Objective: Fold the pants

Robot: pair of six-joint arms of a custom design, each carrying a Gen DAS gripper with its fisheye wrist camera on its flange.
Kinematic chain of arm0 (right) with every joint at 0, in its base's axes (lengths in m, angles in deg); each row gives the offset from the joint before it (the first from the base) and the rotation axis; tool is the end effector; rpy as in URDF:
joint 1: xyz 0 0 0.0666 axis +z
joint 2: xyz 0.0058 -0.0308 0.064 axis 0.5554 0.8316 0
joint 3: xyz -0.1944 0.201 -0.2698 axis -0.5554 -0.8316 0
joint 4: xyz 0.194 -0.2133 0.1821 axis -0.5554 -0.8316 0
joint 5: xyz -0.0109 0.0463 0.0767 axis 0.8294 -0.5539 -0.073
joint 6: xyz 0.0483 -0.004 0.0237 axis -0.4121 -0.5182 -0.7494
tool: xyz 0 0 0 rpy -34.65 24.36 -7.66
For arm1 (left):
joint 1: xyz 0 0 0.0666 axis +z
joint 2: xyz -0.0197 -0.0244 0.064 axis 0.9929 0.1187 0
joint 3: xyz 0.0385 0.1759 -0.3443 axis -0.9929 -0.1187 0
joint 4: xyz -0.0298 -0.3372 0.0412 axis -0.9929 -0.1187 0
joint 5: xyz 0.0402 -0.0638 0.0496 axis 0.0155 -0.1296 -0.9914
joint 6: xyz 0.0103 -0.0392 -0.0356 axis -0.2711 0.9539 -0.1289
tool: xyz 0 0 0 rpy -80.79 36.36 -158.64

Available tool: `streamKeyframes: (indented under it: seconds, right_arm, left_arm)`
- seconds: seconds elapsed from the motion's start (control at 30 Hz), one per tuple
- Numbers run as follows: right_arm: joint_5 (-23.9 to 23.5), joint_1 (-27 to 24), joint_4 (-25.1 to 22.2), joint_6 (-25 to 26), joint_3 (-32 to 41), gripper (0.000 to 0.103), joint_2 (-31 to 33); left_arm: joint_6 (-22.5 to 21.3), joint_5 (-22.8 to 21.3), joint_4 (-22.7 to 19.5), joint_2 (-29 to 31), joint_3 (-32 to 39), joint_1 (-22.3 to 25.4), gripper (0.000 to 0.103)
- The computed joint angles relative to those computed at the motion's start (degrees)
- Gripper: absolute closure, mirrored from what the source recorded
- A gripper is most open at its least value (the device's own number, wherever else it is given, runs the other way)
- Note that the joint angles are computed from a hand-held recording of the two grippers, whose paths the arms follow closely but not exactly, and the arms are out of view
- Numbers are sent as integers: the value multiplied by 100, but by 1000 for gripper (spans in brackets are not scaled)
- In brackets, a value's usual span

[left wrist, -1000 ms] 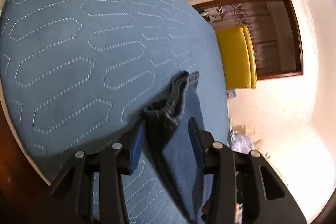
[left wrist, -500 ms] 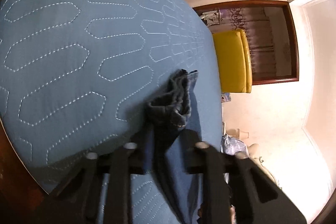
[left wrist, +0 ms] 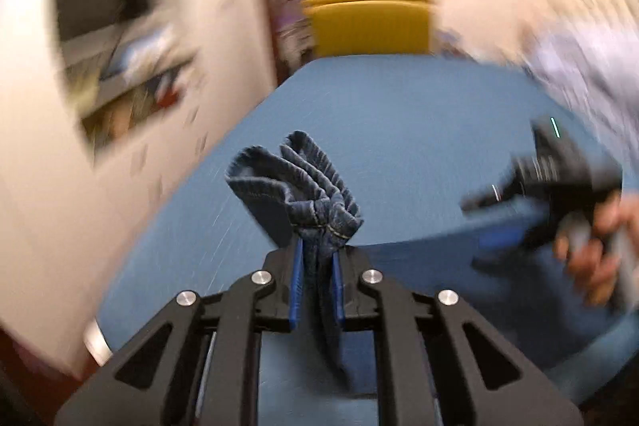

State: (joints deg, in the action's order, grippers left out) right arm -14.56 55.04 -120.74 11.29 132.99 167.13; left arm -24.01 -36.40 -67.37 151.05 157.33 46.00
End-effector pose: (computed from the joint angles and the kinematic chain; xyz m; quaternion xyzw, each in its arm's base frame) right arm 0.5441 0.2434 0.3604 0.0880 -0.8686 -0.4874 0.0161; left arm 0.3236 -0.2144 0.5116 -0.0507 0.8832 0.1531 0.4403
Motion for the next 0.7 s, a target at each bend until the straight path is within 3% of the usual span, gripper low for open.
streamKeyframes:
  seconds: [0.07,0.13,0.23,0.3,0.37,0.43,0.53,0.6,0.7]
  right_arm:
    - [-131,-511,344,16,-849,18,-539]
    - [-139,-1022,382,245,-1471,17,-916]
    - [12,-1561,307,677,-2100,17,-1277]
    - [58,-1790,144,923,-2297,17,-1359]
    - [193,-1908,47,1187,-2406,17,-1447]
    - [292,-1927,6,1360,-2468,17,-1525]
    - [286,-1863,-2,1480,-2495,17,-1567]
    - [291,-1779,-47,1491,-2457,17,-1537]
    - [233,-1623,-100,1411,-2375,17,-1465]
  left_arm:
    - [-506,-387,-24,831,640,-756,91]
    - [-874,-517,107,1465,1023,-1220,91]
    - [-904,-367,271,2290,1201,-1747,91]
    - [-833,-650,175,2752,1241,-1955,89]
    - [-886,-999,370,2880,1050,-2059,79]
    - [-957,-1468,421,2923,896,-2157,53]
    - [-1201,-1902,445,2902,736,-2226,50]
    - [-1224,-1801,373,2883,696,-2221,49]
    - [-1625,-1664,411,2933,765,-2217,50]
